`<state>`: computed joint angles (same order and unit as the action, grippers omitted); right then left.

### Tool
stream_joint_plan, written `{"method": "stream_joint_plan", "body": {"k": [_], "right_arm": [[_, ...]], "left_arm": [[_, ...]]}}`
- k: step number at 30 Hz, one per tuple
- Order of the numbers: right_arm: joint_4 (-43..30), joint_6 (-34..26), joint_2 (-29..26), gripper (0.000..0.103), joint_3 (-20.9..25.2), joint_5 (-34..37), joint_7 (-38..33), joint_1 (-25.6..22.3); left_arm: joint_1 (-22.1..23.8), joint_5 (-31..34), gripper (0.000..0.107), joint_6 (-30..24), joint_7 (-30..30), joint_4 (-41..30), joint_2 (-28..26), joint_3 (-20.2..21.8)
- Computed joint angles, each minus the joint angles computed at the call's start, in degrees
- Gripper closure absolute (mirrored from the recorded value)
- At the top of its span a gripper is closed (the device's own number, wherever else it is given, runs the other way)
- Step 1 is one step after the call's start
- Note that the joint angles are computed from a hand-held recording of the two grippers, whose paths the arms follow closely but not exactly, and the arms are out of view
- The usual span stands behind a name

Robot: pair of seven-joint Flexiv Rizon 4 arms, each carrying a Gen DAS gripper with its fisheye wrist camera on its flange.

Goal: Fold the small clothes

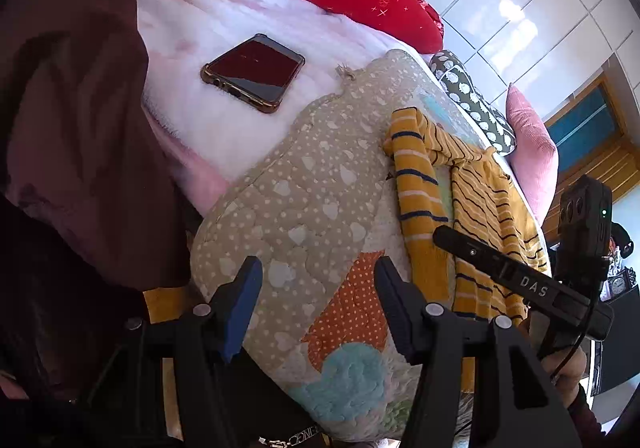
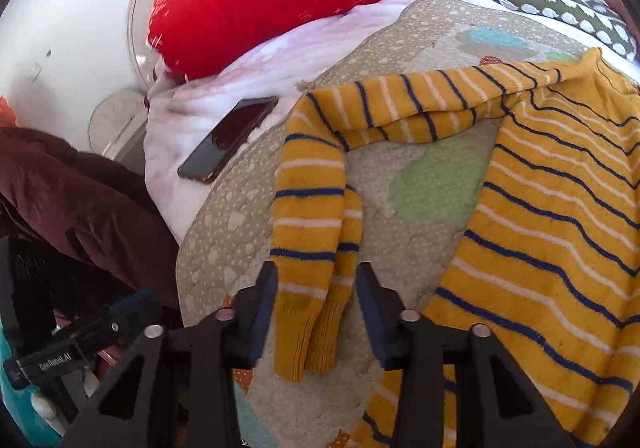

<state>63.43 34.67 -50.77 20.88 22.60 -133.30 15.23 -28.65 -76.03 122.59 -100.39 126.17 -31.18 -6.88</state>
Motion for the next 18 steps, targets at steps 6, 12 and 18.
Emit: {"method": "stream_joint_plan", "body": {"k": [6, 12, 18], "right_arm": [[4.5, 5.6, 1.4, 0.068, -1.1, -3.4, 0.9, 2.0], [-2.5, -0.8, 1.2, 0.096, 2.6, 0.9, -0.9, -1.7], [-20.0, -6.0, 0.0, 0.100, 3.1, 11.4, 0.1, -7.7]], "left_arm": [[-0.8, -1.9, 0.050, 0.4, 1.1, -0.3, 0.0, -0.2], [-0.3, -6.7, 0.050, 1.3, 6.0, -2.4, 0.0, -2.2], [2.0, -9.9, 0.048, 2.3, 13.8, -6.5, -0.6, -5.4]]}}
